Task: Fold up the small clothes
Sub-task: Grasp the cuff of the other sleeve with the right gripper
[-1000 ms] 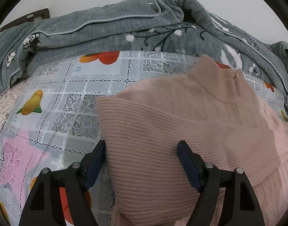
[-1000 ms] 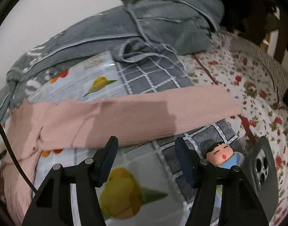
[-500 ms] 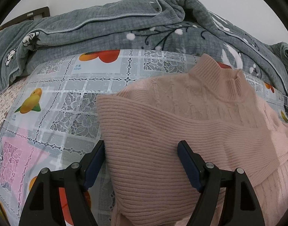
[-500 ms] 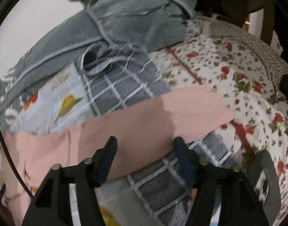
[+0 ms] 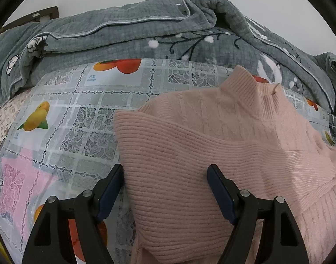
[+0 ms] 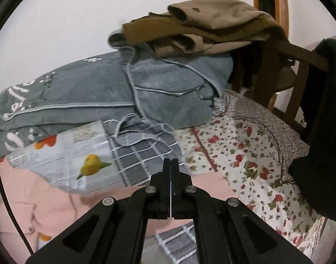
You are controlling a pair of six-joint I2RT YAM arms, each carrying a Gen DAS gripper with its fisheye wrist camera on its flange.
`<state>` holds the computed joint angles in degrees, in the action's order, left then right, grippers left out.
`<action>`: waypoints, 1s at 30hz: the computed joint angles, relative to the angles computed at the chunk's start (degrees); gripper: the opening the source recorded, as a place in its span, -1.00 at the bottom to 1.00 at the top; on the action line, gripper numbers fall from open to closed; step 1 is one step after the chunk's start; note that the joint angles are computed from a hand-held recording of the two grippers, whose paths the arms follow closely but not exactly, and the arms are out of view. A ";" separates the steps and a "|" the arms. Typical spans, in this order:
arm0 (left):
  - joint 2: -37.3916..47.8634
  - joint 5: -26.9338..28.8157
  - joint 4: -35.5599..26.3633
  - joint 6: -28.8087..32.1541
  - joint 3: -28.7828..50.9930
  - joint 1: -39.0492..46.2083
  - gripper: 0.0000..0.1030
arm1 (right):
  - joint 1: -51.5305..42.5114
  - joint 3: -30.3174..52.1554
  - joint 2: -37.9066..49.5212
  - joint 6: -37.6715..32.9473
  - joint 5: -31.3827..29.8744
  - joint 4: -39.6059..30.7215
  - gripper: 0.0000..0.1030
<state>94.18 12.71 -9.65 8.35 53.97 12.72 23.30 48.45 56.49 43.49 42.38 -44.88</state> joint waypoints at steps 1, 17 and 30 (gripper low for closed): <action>0.07 -0.10 -0.12 0.01 0.12 -0.05 0.48 | -0.21 -0.90 -1.22 0.49 -1.91 0.20 -0.79; 0.50 -0.54 -0.16 -0.11 0.47 -0.48 0.51 | -4.52 -14.35 0.94 7.85 -19.24 9.23 0.07; 0.73 0.13 -0.38 -0.31 0.83 -0.23 0.52 | -21.78 -14.29 3.18 3.66 -25.07 14.67 0.09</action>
